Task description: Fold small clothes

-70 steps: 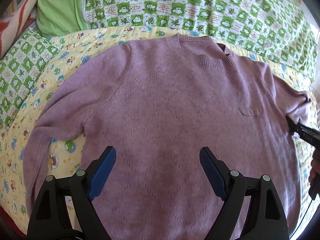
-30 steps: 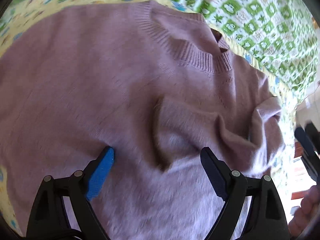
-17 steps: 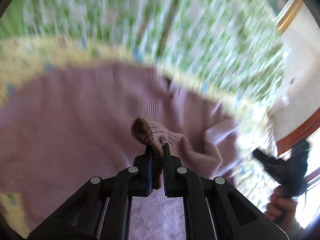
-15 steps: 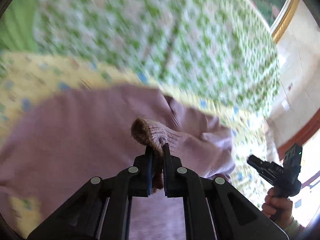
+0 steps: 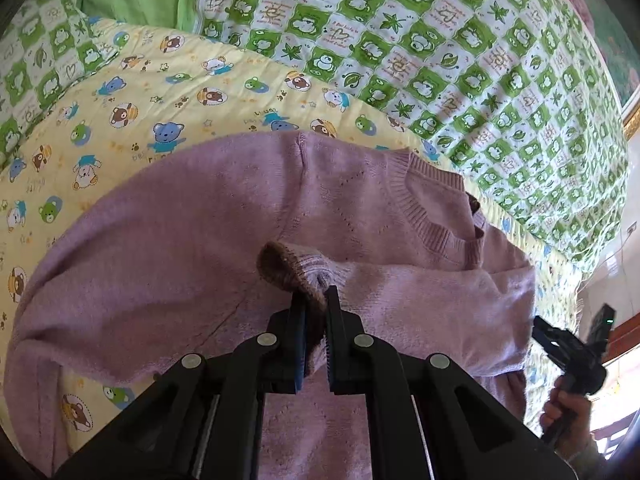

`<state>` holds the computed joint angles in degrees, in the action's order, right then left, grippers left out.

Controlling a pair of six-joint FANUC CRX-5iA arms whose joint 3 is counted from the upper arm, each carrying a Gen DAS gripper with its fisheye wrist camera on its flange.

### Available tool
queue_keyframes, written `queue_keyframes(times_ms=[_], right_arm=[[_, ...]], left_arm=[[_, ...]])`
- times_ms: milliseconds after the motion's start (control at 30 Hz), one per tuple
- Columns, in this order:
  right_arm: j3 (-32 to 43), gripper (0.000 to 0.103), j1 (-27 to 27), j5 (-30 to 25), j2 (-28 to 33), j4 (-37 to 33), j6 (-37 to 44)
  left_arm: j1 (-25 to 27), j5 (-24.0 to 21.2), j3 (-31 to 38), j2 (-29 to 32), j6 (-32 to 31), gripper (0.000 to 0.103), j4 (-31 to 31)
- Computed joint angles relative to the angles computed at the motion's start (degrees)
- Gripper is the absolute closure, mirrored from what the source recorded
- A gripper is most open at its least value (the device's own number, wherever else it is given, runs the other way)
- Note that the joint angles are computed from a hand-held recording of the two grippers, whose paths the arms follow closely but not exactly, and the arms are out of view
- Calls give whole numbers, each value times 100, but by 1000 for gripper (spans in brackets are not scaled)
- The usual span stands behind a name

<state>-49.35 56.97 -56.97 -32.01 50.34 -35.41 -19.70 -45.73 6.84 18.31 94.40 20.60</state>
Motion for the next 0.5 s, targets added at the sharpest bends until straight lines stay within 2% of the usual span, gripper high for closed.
queue_keyframes(times_ms=[67,133,200,233,267,367,433,500], right_arm=[[192,47,-292,159,276,-300,422],[119,47,-661,729,345,-343,511],[97,50,-855,1046,413,-320,599],[109,72,-889,1089,453,-274,701],[129,84,-933,1167,444,-281,882],[184,93,-896,984,333,-277,1098],[279,94,-908,840,359,-394,1398],[319,94,-991,850,406,-510,1594]], left_arm=[[-17,-75,-12,-106,93,97,296],[33,-91,-216,-281,-117,97,834],[44,-152,-328,-395,-388,97,1326],[41,-175,-399,-442,-588,97,1628],[28,-170,-430,-467,-713,97,1776],[-14,-208,-321,-419,-691,97,1550],[20,-509,-13,-154,-108,97,963],[97,-573,-25,5,189,97,825]])
